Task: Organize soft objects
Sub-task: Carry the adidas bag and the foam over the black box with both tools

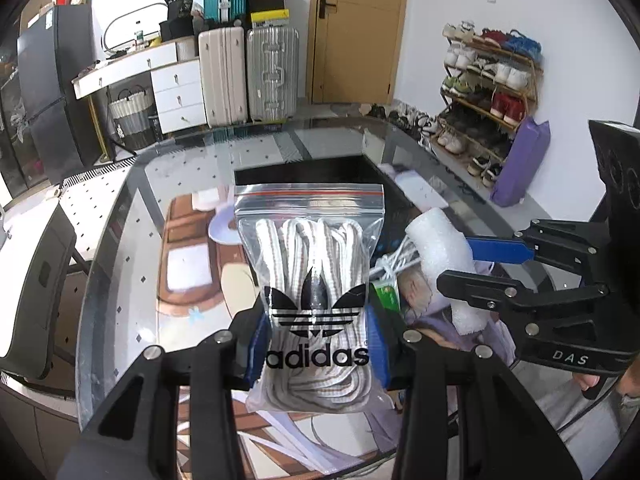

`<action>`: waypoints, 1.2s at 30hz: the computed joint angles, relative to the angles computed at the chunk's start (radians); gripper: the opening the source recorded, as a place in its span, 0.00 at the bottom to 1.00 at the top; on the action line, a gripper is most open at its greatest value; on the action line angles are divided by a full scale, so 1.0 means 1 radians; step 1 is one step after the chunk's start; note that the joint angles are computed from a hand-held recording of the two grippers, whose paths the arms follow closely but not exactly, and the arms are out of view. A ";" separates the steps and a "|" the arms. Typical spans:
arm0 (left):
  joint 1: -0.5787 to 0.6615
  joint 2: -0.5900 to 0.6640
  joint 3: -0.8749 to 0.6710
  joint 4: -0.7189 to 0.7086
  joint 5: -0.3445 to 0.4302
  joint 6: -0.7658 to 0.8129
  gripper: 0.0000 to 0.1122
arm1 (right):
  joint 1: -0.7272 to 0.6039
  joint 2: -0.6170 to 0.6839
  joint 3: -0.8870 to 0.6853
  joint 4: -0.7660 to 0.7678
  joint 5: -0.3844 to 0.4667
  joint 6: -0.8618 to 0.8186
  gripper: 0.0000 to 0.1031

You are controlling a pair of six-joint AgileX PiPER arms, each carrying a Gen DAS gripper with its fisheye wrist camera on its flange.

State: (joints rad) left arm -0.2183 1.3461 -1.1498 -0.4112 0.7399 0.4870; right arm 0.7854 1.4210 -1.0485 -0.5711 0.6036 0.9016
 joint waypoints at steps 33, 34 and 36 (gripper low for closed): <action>0.006 0.219 -0.237 -0.087 -0.178 -0.075 0.36 | -0.133 0.172 -0.277 -0.322 -0.007 0.240 0.36; 0.007 0.237 -0.251 -0.079 -0.171 -0.087 0.36 | -0.141 0.185 -0.288 -0.312 -0.014 0.228 0.36; 0.004 0.276 -0.282 -0.055 -0.160 -0.121 0.36 | -0.165 0.216 -0.311 -0.277 -0.034 0.194 0.36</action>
